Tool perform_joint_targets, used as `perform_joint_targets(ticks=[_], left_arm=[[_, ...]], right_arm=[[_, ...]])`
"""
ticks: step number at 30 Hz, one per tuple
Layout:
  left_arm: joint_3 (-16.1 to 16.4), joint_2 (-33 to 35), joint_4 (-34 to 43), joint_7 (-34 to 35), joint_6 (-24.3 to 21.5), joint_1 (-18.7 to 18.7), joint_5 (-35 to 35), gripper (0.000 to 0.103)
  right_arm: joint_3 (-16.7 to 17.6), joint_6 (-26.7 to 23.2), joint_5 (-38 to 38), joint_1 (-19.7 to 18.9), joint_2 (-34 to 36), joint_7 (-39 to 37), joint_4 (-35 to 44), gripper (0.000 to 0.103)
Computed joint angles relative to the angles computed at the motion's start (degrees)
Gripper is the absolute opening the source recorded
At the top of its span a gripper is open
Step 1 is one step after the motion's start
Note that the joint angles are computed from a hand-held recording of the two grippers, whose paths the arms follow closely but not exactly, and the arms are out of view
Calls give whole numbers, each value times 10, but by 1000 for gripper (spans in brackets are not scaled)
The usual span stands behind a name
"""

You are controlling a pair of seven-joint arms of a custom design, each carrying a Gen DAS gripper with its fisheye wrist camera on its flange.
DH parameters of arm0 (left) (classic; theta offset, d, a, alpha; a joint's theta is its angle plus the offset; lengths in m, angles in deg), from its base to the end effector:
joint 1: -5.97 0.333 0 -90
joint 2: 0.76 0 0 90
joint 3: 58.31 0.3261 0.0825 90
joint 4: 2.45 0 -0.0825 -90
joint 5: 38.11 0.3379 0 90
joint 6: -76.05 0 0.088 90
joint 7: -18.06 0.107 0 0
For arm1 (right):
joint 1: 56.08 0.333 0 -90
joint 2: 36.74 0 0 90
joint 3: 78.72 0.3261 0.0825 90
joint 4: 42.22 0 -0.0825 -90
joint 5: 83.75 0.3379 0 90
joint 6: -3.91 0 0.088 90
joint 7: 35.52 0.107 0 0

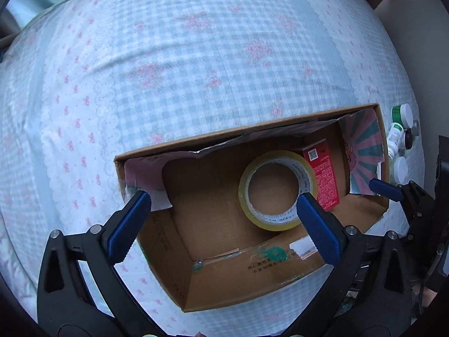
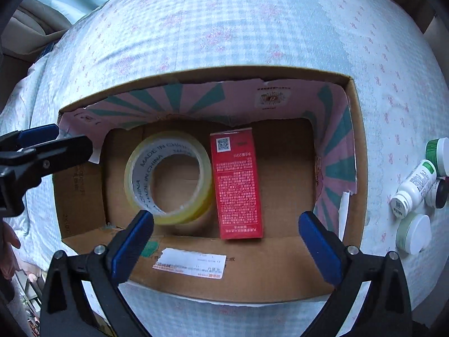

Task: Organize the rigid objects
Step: 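Lift both grippers out of the box and move back to the items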

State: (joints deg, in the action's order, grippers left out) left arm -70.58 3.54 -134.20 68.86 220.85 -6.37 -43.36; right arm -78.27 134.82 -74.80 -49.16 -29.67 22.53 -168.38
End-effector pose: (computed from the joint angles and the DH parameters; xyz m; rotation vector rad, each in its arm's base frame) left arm 0.4588 -0.2081 0.3744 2.5144 -1.8017 0.2583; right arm 0.5038 0.0688 0.3649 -2.6945 1.4535 0.1490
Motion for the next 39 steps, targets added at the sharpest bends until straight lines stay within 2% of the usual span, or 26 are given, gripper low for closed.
perform_joint_targets(ticks=[5, 16, 21, 28, 33, 39], left_arm=[[-3, -21, -16, -16, 2, -4, 1, 103], [-12, -64, -16, -72, -25, -17, 48, 103], [-25, -111, -7, -123, -74, -23, 87, 103], [-65, -177, 41, -227, -188, -34, 176, 103], [-83, -187, 79, -264, -210, -53, 190, 103], [-112, -132, 163, -327, -228, -87, 225, 103]], right_arm=[[-1, 4, -17, 2, -21, -5, -16, 103], [-3, -32, -39, 6, -55, -17, -9, 103], [-6, -46, -24, 6, -93, -33, -12, 103], [-27, -90, 10, -5, -161, -43, 3, 103], [-46, -95, 25, -22, -199, -54, 8, 103], [-88, -103, 49, -61, -209, -99, 31, 103]])
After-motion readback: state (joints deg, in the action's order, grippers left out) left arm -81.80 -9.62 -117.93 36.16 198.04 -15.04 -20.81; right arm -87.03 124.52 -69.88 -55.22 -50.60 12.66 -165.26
